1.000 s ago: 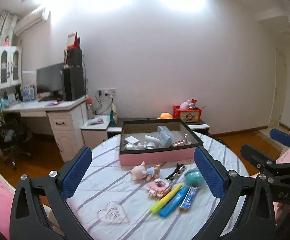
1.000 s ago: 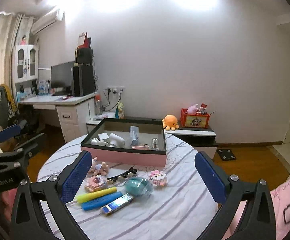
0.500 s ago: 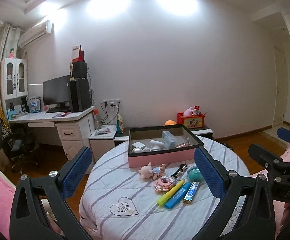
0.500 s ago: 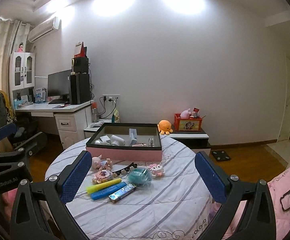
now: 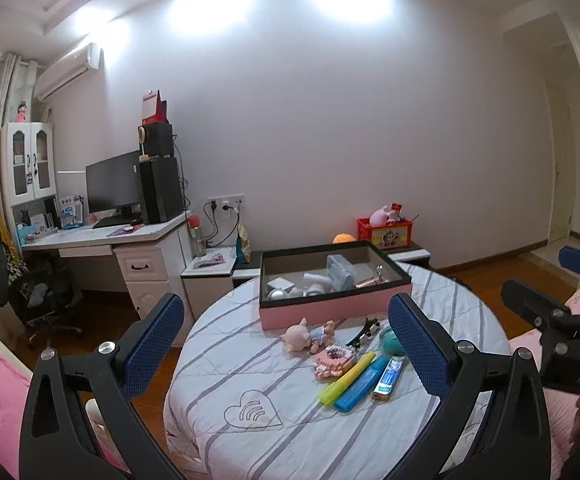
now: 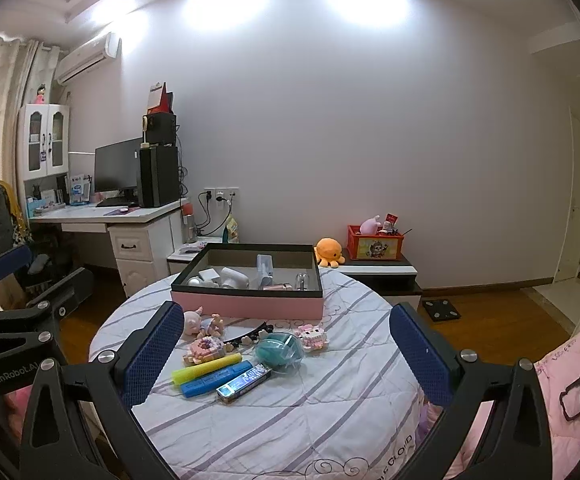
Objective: Organize rigid objects
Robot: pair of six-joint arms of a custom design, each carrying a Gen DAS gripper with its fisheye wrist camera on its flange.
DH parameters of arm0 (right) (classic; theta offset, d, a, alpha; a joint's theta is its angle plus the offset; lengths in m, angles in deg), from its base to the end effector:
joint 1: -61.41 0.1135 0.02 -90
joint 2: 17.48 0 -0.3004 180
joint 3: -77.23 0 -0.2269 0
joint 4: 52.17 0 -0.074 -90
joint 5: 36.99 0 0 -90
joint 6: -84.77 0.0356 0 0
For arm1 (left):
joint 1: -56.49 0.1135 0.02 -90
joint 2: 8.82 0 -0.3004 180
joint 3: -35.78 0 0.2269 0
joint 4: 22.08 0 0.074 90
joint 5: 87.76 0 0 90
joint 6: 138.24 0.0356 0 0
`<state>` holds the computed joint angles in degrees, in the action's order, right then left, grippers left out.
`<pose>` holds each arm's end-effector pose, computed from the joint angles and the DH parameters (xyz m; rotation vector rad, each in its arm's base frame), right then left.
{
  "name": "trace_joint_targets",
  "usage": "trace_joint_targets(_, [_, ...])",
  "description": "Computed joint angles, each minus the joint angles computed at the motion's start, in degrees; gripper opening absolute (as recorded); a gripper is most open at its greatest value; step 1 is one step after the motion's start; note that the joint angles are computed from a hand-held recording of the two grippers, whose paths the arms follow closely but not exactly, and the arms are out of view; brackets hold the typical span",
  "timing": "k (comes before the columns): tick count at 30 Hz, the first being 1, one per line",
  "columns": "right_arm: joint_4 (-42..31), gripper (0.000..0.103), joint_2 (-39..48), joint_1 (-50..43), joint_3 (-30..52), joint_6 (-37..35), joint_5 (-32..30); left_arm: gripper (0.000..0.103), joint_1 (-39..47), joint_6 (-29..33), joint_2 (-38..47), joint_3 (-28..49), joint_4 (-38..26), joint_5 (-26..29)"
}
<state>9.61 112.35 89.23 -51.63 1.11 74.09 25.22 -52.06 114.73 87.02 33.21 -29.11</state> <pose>0.3239 0.1564 0.0905 -0.0930 1.8439 0.0729 0.3129 -0.1683 0.1171 0.0636 1.8231 0.0796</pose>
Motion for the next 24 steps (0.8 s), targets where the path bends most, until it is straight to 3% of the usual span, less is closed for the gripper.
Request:
trace_joint_targets(10, [-7.3,0.103,4.5,-3.8,5.7,2.1,-2.9,0.103,5.1,-3.3,4.8,6.6,-10.3,6.3])
trace_joint_targets(24, [-34.1,0.103,15.8,-8.7,30.3,5.1,-10.7,0.103,11.2,-6.2,16.3,22.9,-25.8,13.8])
